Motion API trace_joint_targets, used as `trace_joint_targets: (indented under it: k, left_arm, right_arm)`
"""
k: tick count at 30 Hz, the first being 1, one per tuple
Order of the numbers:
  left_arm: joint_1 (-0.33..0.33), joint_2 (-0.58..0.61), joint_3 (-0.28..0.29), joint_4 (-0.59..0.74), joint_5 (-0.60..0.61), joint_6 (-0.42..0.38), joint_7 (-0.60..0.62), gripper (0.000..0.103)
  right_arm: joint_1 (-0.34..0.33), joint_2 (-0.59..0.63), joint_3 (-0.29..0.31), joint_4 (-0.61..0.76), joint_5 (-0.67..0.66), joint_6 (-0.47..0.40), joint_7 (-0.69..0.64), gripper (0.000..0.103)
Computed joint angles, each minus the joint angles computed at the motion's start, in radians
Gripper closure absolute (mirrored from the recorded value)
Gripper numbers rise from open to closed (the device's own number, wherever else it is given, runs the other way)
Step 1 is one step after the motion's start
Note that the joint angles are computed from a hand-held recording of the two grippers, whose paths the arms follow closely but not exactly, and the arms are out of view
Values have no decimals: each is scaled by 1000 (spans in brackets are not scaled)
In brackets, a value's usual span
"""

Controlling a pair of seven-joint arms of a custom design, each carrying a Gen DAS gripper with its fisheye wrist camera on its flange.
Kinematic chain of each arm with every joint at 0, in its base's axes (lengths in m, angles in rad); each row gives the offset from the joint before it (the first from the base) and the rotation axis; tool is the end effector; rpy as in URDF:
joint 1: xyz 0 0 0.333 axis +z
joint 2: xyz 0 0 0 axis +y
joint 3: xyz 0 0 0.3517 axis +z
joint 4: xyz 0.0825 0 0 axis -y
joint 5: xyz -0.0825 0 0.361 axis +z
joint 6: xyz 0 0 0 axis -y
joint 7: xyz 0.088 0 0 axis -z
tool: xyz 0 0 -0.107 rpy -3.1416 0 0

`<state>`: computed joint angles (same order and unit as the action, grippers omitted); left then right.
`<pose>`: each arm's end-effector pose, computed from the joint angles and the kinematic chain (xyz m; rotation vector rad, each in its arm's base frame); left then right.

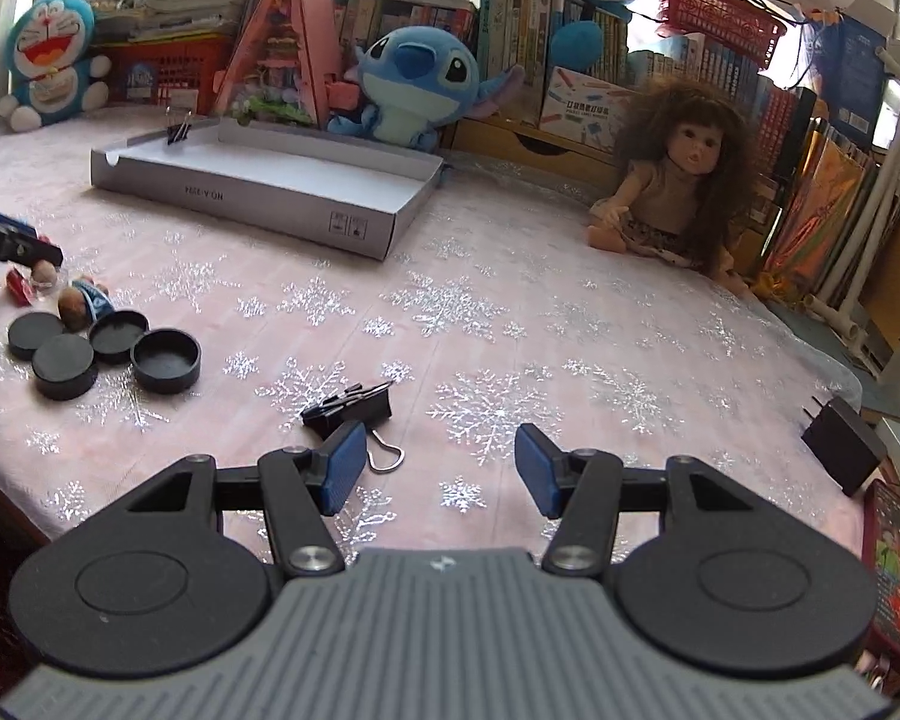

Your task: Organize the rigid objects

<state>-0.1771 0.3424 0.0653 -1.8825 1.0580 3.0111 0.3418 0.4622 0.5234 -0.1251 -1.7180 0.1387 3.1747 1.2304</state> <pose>0.6356 -0.1405 0.4385 -1.7923 1.6201 -0.7834 0.6762 0.2437 0.4460 -2.0624 1.1081 -0.8307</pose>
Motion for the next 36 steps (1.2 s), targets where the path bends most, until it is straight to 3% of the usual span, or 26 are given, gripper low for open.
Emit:
trace_joint_targets:
  k: [13, 19, 23, 30, 36]
  left_arm:
    - [-5, 2, 8, 2, 14, 4, -9, 58]
    - [-13, 11, 23, 14, 68, 13, -36, 61]
    - [-23, 9, 27, 21, 122, -3, -75, 61]
    - [0, -8, -1, 21, 153, -12, -111, 61]
    - [37, -2, -36, 58, 46, -26, -34, 61]
  right_arm:
    - [-192, 22, 290, 51, 109, -61, -114, 34]
    - [-172, 47, 268, 83, 151, -56, -101, 35]
    - [-195, 53, 296, 89, 174, -53, -114, 67]
    - [-174, 56, 276, 102, 194, -52, -81, 67]
    - [-160, 89, 262, 196, 203, -102, -28, 67]
